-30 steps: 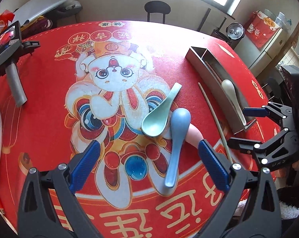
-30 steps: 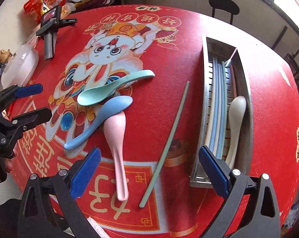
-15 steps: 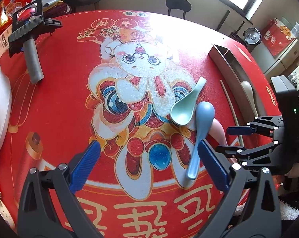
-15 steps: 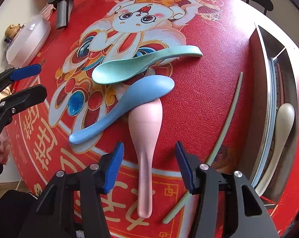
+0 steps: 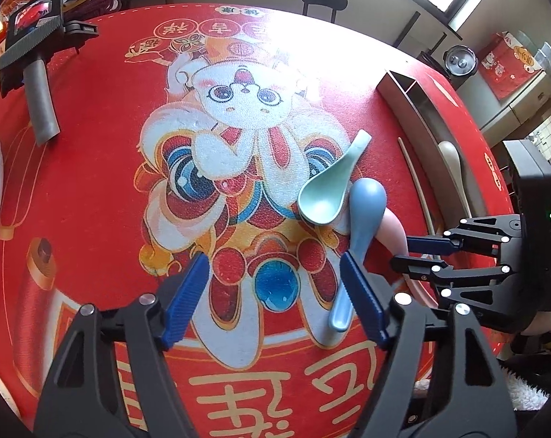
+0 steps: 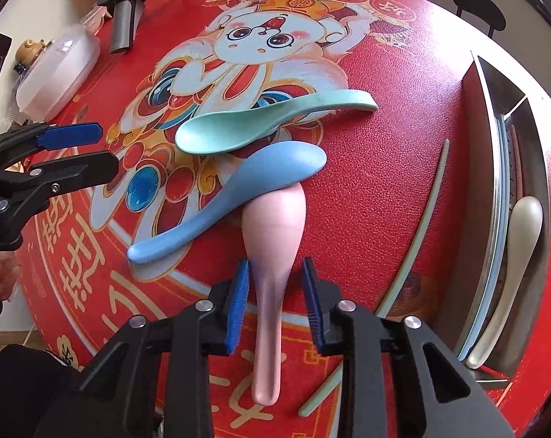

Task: Organize utensils
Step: 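Lower the left tool toward a blue spoon while the right tool reaches a pink spoon, then grasp the blue spoon with the left tool while the right tool grasps the pink spoon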

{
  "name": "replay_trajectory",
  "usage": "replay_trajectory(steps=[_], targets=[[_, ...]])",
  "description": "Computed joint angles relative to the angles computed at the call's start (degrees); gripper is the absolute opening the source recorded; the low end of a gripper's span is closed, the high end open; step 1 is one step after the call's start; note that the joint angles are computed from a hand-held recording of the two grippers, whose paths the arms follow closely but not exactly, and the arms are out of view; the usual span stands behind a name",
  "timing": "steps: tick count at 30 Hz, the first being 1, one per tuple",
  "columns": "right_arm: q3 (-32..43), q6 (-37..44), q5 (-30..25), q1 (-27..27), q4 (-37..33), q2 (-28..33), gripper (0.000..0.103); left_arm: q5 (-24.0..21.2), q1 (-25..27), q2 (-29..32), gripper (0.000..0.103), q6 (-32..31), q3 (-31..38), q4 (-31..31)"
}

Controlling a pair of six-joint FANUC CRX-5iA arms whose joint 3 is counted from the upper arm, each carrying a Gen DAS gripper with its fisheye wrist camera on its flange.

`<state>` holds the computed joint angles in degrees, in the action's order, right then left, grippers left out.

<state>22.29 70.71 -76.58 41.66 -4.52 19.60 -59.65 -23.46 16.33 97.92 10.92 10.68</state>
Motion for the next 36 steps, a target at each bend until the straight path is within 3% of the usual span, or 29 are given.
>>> replay_trajectory(steps=[8,15,28,30,32,36], targets=[[-4.61,-2.6,2.61,-0.37,-0.89,-3.76,0.021,0.75,-0.16,2.1,0.035,-5.53,-0.35,6.67],[-6.77,-6.11,3.1,-0.42,1.51,-4.95,0.021,-0.72,-1.84,7.31,0.033,-9.4,3.61,10.57],[-6.75,-6.85,3.13,-0.56,2.18,-4.69,0.022,-2.52,-4.26,13.51,0.034,-10.88,11.5,7.83],[-6.66,-6.93,3.17,-0.54,2.15,-4.59,0.022,-2.49,-4.5,13.58,0.033,-10.87,11.76,7.19],[-6.72,-7.08,3.34,-0.6,1.97,-4.66,0.022,-3.18,-4.63,13.53,0.026,-10.33,12.06,6.61],[-6.86,-7.41,3.49,-0.78,1.55,-4.86,0.022,-2.15,-3.74,11.14,0.022,-12.13,7.24,9.94]])
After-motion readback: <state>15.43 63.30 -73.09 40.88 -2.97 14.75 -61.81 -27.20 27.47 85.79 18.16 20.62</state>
